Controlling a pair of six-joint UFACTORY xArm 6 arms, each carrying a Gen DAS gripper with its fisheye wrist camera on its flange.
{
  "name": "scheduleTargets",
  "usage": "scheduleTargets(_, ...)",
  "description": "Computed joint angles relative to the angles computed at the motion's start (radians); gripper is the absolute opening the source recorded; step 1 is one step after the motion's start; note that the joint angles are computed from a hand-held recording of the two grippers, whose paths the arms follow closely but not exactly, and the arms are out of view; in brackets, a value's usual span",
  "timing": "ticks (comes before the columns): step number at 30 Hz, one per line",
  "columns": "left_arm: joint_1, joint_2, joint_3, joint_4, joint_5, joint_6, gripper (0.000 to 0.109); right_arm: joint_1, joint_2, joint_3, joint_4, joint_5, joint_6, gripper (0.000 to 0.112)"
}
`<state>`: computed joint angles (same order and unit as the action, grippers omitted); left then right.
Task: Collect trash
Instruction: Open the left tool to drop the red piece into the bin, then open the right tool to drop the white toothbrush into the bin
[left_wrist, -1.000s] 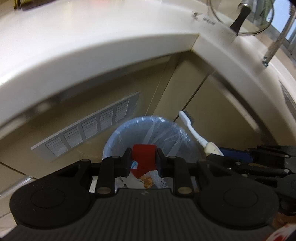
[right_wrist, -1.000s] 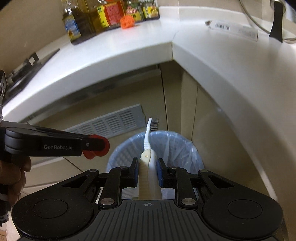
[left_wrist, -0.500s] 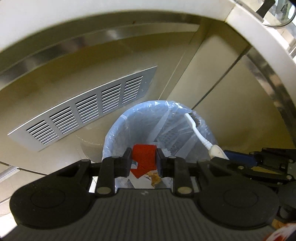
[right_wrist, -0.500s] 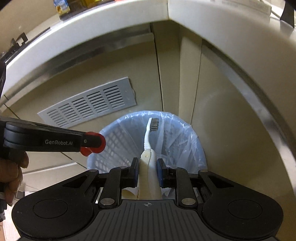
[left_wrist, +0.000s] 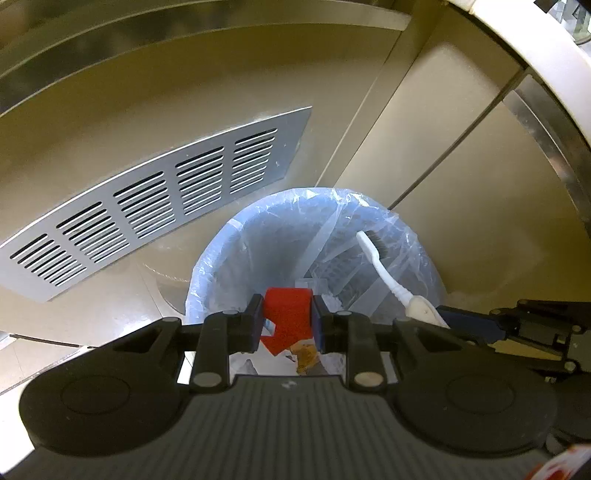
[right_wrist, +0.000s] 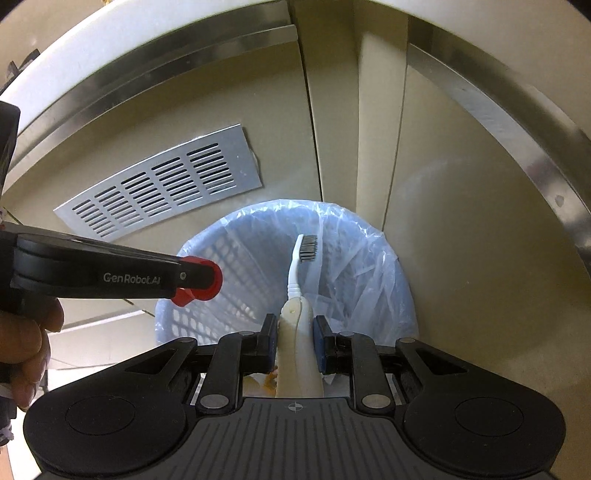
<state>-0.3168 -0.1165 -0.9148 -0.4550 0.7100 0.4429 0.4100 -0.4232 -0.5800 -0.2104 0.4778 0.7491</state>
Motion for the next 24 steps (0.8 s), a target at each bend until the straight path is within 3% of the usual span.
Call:
scheduleTargets(14, -0.008, 0.008, 0.003, -0.006, -0.008, -0.006, 0.024, -0.006, 0.013, -0.009, 0.008, 0.005, -0.015, 0.02)
scheduleTargets(17, -0.005, 0.005, 0.007, -0.011, -0.02, -0.019, 0.034, -0.004, 0.015, -0.011, 0.012, 0.006, -0.02, 0.02)
scheduleTargets(24, 0.019, -0.008, 0.012, -0.002, -0.004, -0.025, 0.035, -0.003, 0.024, -0.009, 0.034, 0.003, -0.04, 0.02)
